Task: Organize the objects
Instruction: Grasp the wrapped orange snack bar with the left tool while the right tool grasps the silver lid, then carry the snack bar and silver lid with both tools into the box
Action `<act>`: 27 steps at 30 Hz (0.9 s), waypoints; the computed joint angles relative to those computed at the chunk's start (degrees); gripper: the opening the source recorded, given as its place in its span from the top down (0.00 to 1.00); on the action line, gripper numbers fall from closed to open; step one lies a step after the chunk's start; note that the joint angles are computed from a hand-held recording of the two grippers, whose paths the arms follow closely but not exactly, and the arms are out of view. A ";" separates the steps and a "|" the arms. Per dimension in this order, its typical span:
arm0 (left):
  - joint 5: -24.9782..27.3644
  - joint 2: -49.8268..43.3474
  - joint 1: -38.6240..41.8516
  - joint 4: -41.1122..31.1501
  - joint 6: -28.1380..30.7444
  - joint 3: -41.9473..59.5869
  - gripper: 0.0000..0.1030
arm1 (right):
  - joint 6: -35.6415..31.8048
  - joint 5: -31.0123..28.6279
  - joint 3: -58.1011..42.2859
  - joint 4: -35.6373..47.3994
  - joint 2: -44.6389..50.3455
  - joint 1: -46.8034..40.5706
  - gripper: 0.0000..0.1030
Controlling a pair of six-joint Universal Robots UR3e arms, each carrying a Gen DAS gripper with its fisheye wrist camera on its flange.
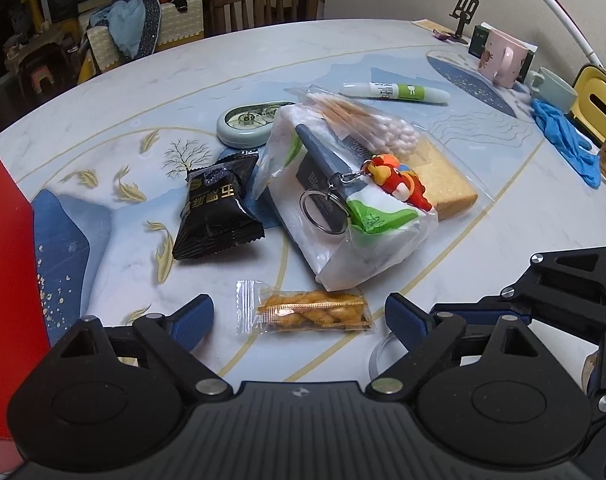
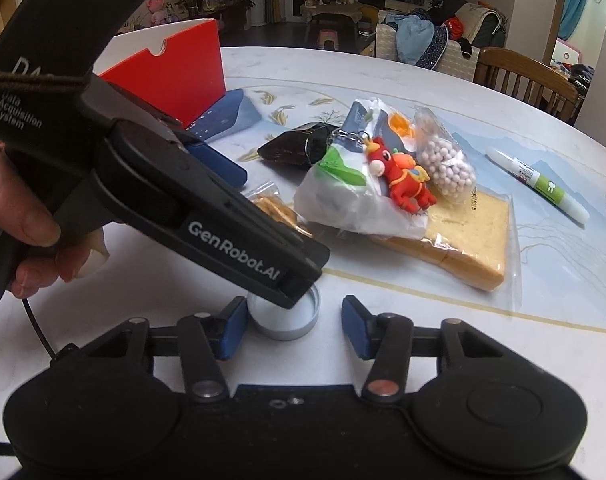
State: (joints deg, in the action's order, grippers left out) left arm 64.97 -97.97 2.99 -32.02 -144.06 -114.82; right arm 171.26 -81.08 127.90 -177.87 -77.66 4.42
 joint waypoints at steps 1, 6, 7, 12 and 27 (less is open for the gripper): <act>-0.25 0.13 0.19 -0.09 0.25 -0.12 0.18 | 0.19 -0.31 -0.14 -0.21 0.23 0.26 0.55; -0.18 0.58 0.27 -1.19 1.89 0.20 0.36 | 0.82 -1.34 -0.78 -0.54 0.93 1.00 0.62; -0.25 0.68 0.38 -1.47 1.94 0.26 0.38 | 0.90 -1.32 -0.73 -0.33 0.76 0.95 0.63; -0.70 2.35 1.41 -2.78 2.61 -0.67 0.43 | 1.68 -1.57 0.63 0.91 -1.39 0.70 0.63; -7.93 17.44 11.61 -19.06 6.84 -4.77 0.43 | 3.34 -1.01 4.93 9.01 -15.90 -0.33 0.63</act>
State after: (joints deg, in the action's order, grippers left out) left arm 57.05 -80.53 14.60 -51.08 -137.21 -119.59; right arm 174.60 -82.09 132.84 -168.86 -93.56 4.10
